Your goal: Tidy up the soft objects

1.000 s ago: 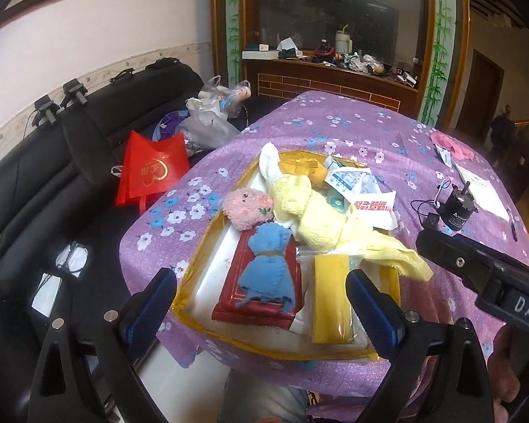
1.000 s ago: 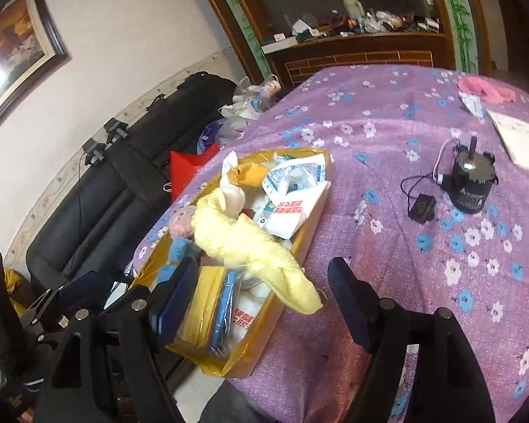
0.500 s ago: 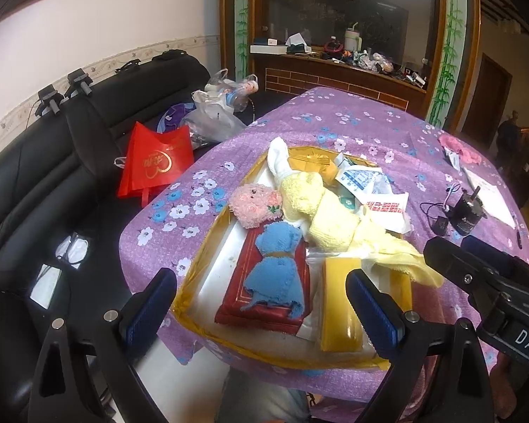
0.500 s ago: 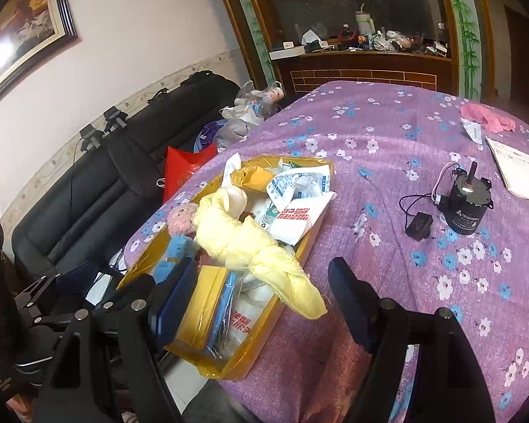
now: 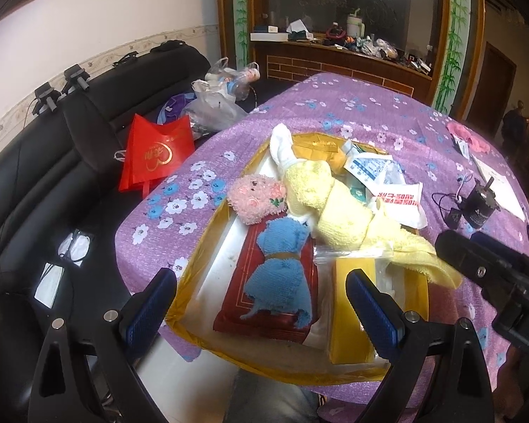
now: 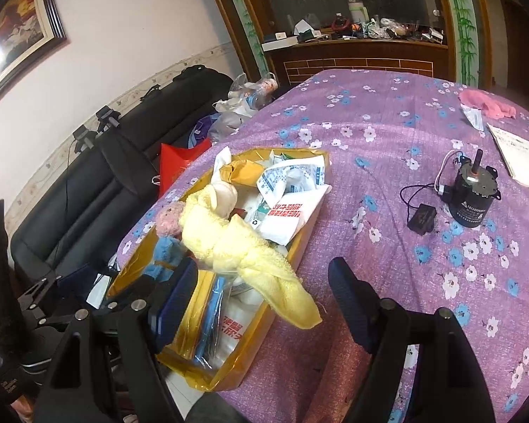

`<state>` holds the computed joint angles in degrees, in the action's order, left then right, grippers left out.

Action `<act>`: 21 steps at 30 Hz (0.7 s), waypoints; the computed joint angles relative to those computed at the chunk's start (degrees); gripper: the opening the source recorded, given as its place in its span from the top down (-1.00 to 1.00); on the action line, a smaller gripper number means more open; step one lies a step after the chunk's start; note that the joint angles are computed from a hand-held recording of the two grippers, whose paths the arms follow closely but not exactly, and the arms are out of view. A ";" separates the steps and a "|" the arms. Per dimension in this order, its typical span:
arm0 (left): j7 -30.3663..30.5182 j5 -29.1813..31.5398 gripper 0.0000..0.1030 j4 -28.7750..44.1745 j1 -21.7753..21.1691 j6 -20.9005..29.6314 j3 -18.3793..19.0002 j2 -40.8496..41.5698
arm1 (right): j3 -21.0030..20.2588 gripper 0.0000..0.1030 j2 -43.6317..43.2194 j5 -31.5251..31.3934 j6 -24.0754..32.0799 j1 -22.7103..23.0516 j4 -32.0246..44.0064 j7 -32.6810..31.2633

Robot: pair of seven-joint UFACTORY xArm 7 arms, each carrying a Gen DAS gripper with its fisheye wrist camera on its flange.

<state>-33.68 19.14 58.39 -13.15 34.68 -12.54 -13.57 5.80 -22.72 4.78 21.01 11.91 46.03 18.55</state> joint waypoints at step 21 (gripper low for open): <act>0.88 -1.44 -0.91 -0.99 0.09 -2.84 0.69 -0.11 | -1.03 -0.47 0.31 2.76 -2.06 0.88 -0.30 -0.53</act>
<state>-32.80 17.70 57.40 -13.06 31.84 -11.85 -13.69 4.78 -22.41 7.54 18.95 12.79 45.73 18.02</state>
